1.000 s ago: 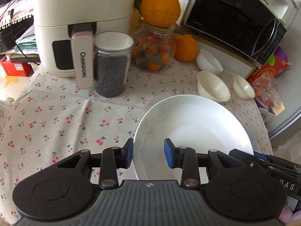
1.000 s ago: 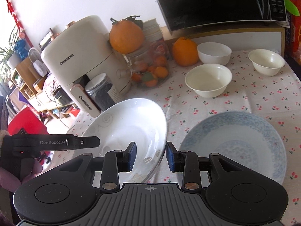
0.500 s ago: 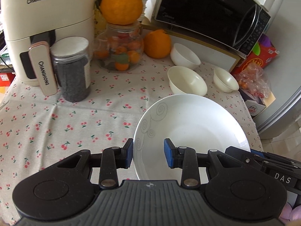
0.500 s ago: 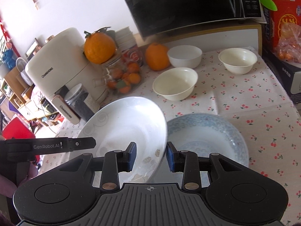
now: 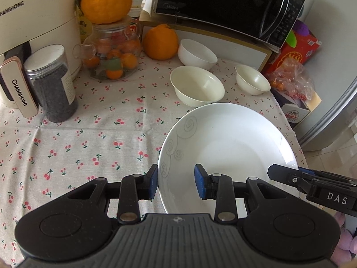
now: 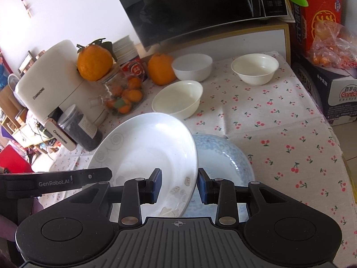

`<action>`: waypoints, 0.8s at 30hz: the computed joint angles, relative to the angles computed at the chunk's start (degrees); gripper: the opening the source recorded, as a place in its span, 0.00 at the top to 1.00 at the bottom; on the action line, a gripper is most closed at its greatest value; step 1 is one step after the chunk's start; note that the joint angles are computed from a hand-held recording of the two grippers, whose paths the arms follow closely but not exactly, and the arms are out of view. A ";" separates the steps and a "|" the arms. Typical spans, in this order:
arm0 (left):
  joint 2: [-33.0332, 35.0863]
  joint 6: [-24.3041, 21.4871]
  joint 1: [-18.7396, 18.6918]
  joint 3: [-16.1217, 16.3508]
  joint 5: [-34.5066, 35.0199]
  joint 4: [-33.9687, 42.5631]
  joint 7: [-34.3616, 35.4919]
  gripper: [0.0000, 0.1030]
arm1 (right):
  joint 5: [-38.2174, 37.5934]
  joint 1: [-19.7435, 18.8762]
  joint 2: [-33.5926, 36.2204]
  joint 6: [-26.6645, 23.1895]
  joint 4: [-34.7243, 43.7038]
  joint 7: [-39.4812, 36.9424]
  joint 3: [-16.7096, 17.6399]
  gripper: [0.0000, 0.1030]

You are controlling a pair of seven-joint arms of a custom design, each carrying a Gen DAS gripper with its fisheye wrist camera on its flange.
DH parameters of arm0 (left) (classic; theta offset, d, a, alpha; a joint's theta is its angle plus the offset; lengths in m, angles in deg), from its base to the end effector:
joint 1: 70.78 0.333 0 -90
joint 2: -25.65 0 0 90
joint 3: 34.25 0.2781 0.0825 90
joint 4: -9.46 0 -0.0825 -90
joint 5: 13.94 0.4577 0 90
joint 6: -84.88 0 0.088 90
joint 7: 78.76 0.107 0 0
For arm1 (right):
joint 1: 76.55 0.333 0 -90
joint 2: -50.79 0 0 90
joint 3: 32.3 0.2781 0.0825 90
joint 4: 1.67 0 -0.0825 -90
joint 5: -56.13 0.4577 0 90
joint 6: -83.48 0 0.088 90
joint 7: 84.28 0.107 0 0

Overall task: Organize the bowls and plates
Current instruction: 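Lower the white plate onto the blue plate stack and open both tools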

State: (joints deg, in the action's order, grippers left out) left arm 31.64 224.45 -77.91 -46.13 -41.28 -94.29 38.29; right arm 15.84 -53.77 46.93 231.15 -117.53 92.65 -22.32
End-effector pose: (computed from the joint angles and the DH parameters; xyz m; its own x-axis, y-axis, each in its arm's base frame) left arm 0.6618 -0.2251 0.4768 -0.5376 -0.8153 0.2150 -0.7460 0.3410 -0.5720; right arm 0.5410 0.3630 0.4809 -0.2893 -0.8882 -0.3570 -0.6294 0.4574 -0.6282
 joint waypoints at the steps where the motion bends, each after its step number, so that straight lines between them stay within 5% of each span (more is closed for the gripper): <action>1: 0.11 0.03 -0.10 -0.08 0.15 0.03 -0.06 0.70 | 0.01 -0.04 -0.22 -0.13 -0.25 0.10 -0.05 0.68; 24: 1.09 5.34 -3.54 -1.39 10.60 -1.95 -4.35 0.70 | 5.19 -1.54 -2.50 -5.24 -3.24 -0.57 0.31 0.68</action>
